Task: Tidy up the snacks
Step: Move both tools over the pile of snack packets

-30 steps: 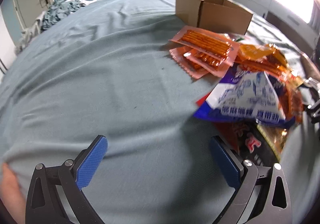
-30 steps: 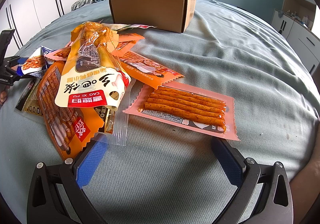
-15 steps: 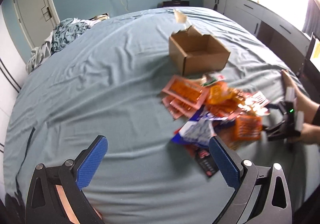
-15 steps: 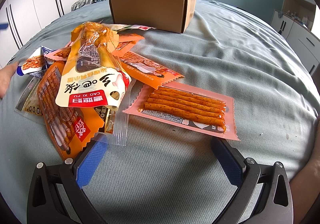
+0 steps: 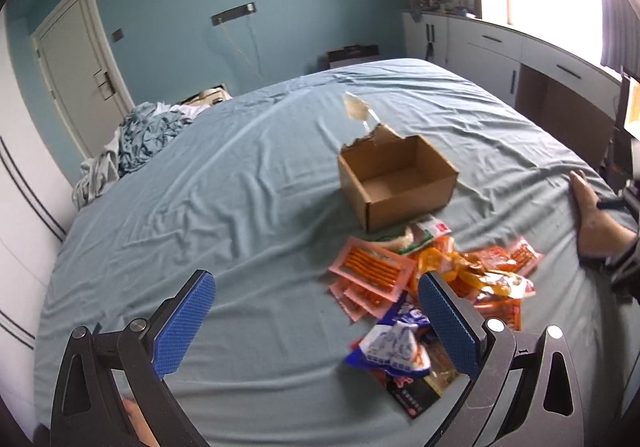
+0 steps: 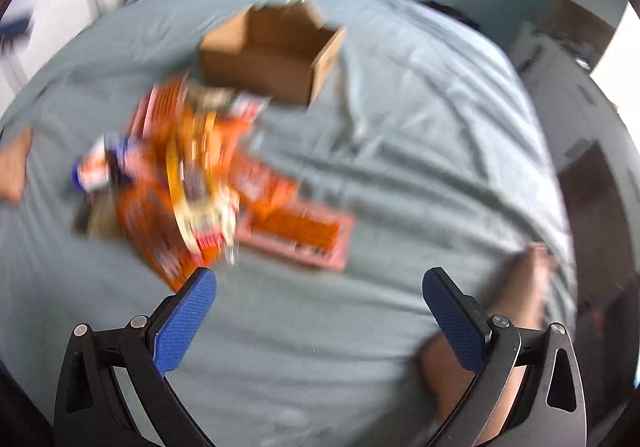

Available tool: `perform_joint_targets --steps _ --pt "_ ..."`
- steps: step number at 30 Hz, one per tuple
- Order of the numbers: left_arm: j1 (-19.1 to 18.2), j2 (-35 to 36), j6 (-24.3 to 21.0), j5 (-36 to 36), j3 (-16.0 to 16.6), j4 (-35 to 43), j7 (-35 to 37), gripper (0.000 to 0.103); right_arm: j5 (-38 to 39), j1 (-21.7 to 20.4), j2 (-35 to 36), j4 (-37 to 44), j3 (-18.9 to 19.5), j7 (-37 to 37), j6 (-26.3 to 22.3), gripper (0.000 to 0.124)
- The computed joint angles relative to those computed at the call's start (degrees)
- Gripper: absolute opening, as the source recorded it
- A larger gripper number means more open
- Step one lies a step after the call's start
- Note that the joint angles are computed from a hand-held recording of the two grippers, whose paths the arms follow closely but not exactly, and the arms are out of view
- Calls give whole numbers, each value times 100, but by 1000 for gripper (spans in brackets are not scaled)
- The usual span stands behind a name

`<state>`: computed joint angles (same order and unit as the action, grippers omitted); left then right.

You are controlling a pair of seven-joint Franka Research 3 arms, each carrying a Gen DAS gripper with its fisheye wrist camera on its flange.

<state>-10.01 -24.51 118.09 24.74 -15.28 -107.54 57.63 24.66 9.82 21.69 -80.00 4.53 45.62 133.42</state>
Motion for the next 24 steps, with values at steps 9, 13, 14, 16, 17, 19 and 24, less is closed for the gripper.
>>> perform_joint_targets --steps 9,13,14,16,17,19,24 --pt "-194 383 -536 19 -153 599 455 103 -14 103 -773 72 19 -120 -971 103" --pt "-183 262 -490 207 -135 473 584 103 -295 185 -304 942 -7 -4 -2127 103" --pt "-180 301 -506 177 -113 495 617 103 -301 189 -232 1034 -13 0 -2217 103" --pt "-176 418 -589 111 -106 588 625 103 -363 207 -74 1237 -31 15 -2324 103" --pt "-190 473 -664 50 -95 638 658 103 -398 207 24 1360 -42 -9 -2323 103" --pt "-236 603 -822 -67 -77 742 793 103 -456 204 179 1526 -60 -45 -2215 103" --pt "-349 732 -873 -143 -78 750 1033 103 -548 304 50 1182 -27 -111 -1768 103"
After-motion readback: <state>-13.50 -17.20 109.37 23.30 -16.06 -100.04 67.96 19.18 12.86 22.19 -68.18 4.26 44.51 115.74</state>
